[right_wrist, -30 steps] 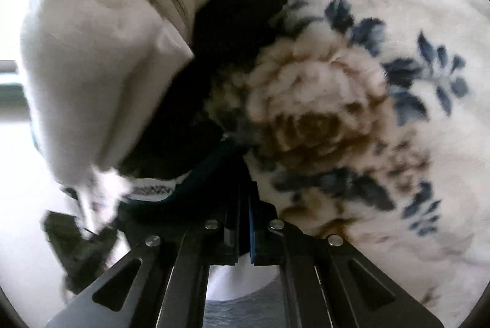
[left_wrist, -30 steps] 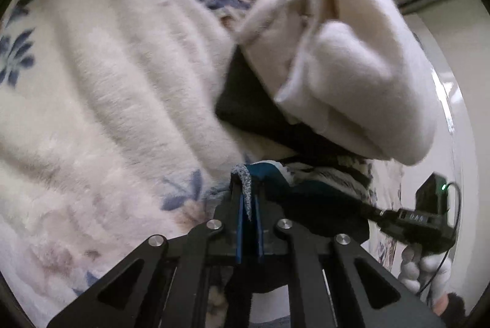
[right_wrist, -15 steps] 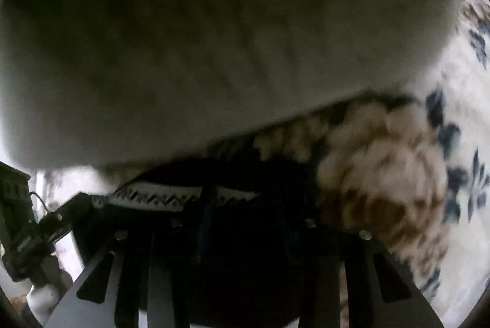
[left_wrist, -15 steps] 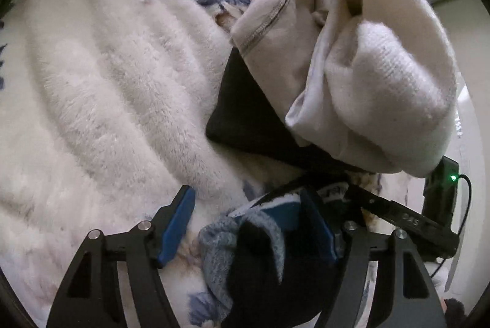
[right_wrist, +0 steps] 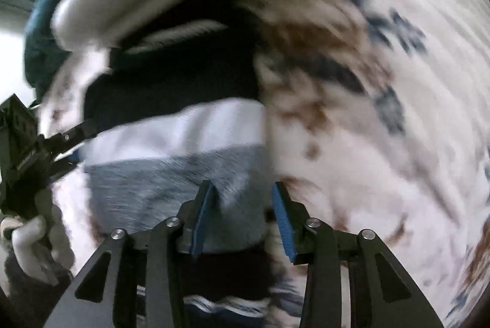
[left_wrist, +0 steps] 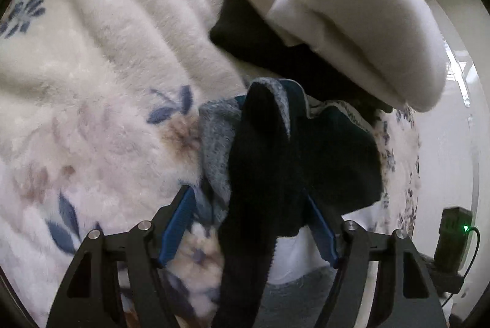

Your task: Fold small clothes

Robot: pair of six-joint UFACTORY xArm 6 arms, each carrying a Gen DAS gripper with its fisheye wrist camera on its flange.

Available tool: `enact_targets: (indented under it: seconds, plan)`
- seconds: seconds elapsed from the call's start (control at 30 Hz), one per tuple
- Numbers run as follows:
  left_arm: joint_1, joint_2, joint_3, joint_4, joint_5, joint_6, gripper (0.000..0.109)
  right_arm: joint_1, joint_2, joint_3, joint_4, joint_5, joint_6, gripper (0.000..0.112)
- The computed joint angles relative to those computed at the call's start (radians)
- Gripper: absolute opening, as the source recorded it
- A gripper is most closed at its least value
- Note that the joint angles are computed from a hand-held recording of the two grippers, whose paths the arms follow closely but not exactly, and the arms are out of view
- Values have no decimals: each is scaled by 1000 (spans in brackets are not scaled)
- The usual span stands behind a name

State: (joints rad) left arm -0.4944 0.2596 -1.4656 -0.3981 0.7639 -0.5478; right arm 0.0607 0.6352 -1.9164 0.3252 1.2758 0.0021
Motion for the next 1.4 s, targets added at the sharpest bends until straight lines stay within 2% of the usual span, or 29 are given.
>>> enact_targets:
  seconds: [0.1,0.2,0.27,0.3,0.4,0.53,0.63,0.73,0.77,0.83,0.9,0.97,1.0,1.03,1.07,1.1,1.13,1.2,1.3,1.4]
  plan:
    - [0,-85,62,-3,-37,13,68,-21,-63,81,27,-15,6,42]
    - [-24,-211,157,-8,-72,18,69,-49,-134,143,64,19,-12,44]
    - [-38,-288,209,11,-62,-5,70,-62,-193,201,81,40,-16,52]
    - [-57,-349,259,26,-56,-43,71,-68,-222,225,90,59,-20,58]
    - [-104,-455,339,46,-15,-152,71,-104,-334,359,123,97,-27,58]
    - [-227,-670,521,123,59,-387,71,-165,-515,571,133,193,-53,58]
    - [-347,-805,650,151,100,-576,71,-213,-665,752,119,271,-102,58]
    - [-476,-889,773,116,90,-697,71,-250,-802,950,122,328,-153,59]
    - [-510,-908,800,120,84,-733,71,-259,-847,1022,122,337,-168,60]
    - [-589,-941,881,78,14,-787,71,-273,-902,1132,151,340,-188,60]
    - [-655,-940,948,21,-103,-807,70,-297,-945,1237,196,353,-213,60]
    - [-682,-911,955,10,-165,-802,70,-319,-979,1310,232,358,-231,60]
    - [-693,-899,955,25,-194,-804,68,-331,-997,1348,265,362,-242,60]
    - [-703,-883,941,79,-202,-828,60,-340,-1018,1379,290,363,-251,59]
    - [-707,-875,932,102,-208,-836,45,-329,-1046,1404,308,342,-242,54]
    - [-710,-866,918,109,-199,-838,11,-326,-1094,1437,315,333,-245,26]
    - [-718,-865,911,130,-203,-859,12,-319,-1108,1446,324,332,-245,16]
    - [-727,-875,895,194,-188,-923,11,-338,-1185,1482,320,344,-220,14]
    - [-750,-884,903,233,-212,-982,11,-371,-1255,1512,299,375,-178,13]
    - [-749,-879,928,217,-252,-984,12,-337,-1284,1525,286,373,-164,14]
